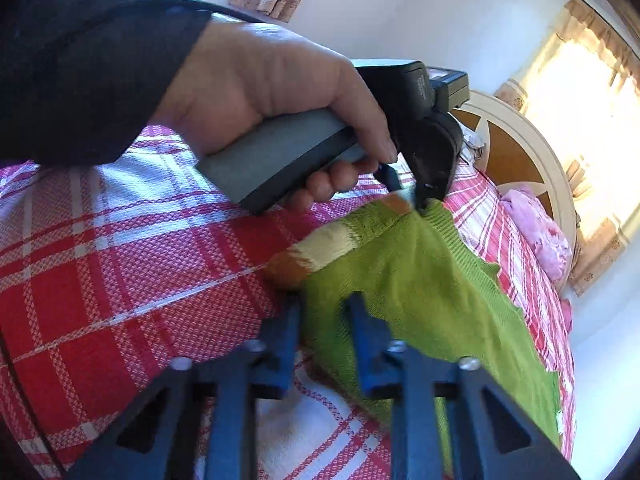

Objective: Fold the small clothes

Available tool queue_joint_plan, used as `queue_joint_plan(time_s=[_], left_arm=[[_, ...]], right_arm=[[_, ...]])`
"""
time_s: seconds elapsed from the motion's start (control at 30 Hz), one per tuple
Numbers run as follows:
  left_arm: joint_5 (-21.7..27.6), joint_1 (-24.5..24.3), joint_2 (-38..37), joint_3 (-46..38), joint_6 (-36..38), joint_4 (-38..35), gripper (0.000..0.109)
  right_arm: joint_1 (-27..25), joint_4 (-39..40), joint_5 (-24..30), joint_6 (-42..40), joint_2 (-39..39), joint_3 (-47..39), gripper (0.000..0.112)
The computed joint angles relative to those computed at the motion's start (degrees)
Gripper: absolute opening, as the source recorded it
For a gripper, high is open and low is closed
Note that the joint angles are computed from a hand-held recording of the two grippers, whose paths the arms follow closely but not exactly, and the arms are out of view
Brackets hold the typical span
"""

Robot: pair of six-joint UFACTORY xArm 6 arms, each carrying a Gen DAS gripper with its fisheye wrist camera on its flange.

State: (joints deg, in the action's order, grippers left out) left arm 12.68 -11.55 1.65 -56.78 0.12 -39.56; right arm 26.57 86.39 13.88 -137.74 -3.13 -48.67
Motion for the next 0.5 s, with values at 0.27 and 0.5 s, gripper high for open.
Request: queue_joint_plan(time_s=[0.27,0.5], left_arm=[[1.3,0.2,-0.6,-0.9,6.3,-11.5,0.012],[-1.1,-1.2,-0.9,-2.1,12.2,-22.4,0.011]], right_arm=[[-8.0,-17.2,14.7,23.7,-2.9,-1.9,0.011],[-17.6,-21.5,30.2,36.9,-1.6,-9.0,0.008]])
